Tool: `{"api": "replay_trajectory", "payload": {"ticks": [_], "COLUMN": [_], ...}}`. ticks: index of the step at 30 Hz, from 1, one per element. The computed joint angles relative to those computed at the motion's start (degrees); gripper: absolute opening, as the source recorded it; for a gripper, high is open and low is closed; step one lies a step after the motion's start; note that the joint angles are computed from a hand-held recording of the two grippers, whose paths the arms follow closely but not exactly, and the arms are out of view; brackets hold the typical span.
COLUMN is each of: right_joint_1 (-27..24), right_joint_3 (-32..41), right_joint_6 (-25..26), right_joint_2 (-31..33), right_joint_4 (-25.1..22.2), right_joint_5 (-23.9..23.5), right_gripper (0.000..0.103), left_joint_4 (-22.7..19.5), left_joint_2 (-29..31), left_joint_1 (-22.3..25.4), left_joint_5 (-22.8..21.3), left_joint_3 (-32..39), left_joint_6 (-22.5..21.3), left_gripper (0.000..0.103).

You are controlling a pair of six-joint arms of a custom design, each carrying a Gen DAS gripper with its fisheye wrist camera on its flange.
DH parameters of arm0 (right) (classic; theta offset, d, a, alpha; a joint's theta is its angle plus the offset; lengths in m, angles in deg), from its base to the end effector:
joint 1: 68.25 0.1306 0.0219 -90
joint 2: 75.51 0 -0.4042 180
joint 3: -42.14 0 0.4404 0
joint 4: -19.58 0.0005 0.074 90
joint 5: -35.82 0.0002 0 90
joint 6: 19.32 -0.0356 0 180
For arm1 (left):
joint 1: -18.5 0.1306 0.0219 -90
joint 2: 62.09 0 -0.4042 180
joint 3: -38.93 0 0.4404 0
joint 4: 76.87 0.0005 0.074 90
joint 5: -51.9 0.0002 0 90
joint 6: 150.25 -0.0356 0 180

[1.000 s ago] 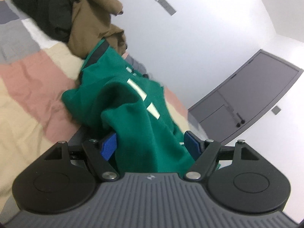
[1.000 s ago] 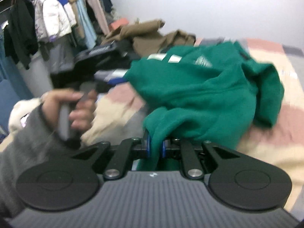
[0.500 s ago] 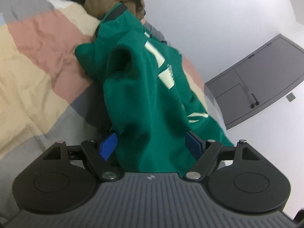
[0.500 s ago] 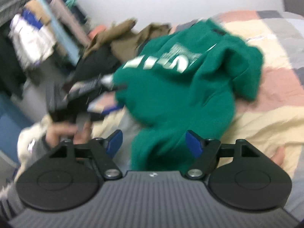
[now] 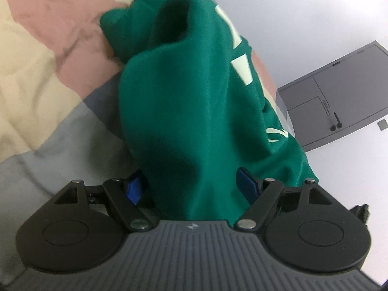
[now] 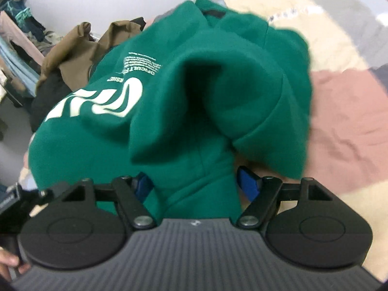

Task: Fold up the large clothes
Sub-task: 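Lift the hoodie with both grippers and shake it out above the bed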

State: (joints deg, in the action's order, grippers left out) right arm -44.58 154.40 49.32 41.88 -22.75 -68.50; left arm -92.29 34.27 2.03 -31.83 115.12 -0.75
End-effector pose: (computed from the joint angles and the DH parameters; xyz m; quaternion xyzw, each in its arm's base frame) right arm 0.6558 0.2965 0.3700 -0.0638 0.9235 0.2451 0.2880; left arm 0.5443 -0.1655 0.3166 -0.3024 0.8353 -0.3193 0.3299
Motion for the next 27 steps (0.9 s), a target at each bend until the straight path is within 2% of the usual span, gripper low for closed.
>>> {"api": "replay_trajectory", "payload": {"ticks": [3, 4, 5, 6, 7, 9, 11, 13, 15, 16, 18, 23, 24, 27], "right_joint_1": [-0.8, -0.9, -0.9, -0.9, -0.8, -0.9, -1.1, -1.3, -1.4, -1.5, -1.6, -2.1, -2.3, -2.5], "right_joint_3": [1.4, 1.3, 0.9, 0.9, 0.8, -0.6, -2.7, -4.9, -7.5, -8.8, -11.8, -14.9, -14.8, -14.7], "right_joint_6": [-0.9, -1.3, -1.5, -1.0, -0.1, 0.4, 0.3, 0.4, 0.3, 0.2, -0.3, -2.1, -2.8, -2.0], "right_joint_2": [2.7, 3.0, 3.1, 3.2, 3.1, 2.0, 0.4, -1.4, -3.3, -4.3, -6.7, -10.6, -11.1, -13.1], "right_joint_4": [3.0, 4.4, 6.0, 7.1, 8.2, 11.4, 15.6, 20.5, 26.3, 28.9, 34.2, 41.0, 41.5, 42.0], "right_joint_5": [-5.8, -6.3, -6.8, -7.5, -8.0, -9.3, -10.9, -12.2, -13.5, -13.7, -13.8, -14.4, -14.6, -14.6], "right_gripper": [0.077, 0.075, 0.071, 0.057, 0.045, 0.03, 0.024, 0.02, 0.019, 0.019, 0.019, 0.019, 0.019, 0.019], "left_joint_4": [0.1, -0.1, -0.8, -1.6, -2.1, 0.4, 4.7, 10.9, 17.5, 20.9, 25.3, 30.7, 30.7, 28.0], "left_joint_2": [2.9, 3.7, 4.4, 5.0, 5.0, 4.4, 3.0, 1.1, -0.6, -1.8, -4.3, -8.3, -9.0, -11.6], "left_joint_1": [0.8, 0.9, 0.9, 0.8, 0.5, 0.5, 0.5, 1.0, 1.9, 2.0, 1.8, 2.3, 2.4, 1.8], "left_joint_5": [2.2, 2.6, 2.5, 2.3, 2.2, 2.2, 2.0, 2.7, 6.9, 7.4, 5.7, 4.6, 4.7, 3.4], "left_joint_3": [2.1, 2.8, 3.6, 4.5, 4.8, 4.0, 2.3, -0.1, -2.0, -3.2, -5.1, -7.9, -7.9, -6.8], "left_joint_6": [0.0, -0.3, -0.6, -1.2, -1.7, -2.5, -3.2, -3.2, -4.7, -7.0, -10.3, -8.4, -8.4, -11.8], "left_gripper": [0.078, 0.073, 0.059, 0.045, 0.039, 0.018, 0.01, 0.009, 0.008, 0.008, 0.007, 0.007, 0.007, 0.007]}}
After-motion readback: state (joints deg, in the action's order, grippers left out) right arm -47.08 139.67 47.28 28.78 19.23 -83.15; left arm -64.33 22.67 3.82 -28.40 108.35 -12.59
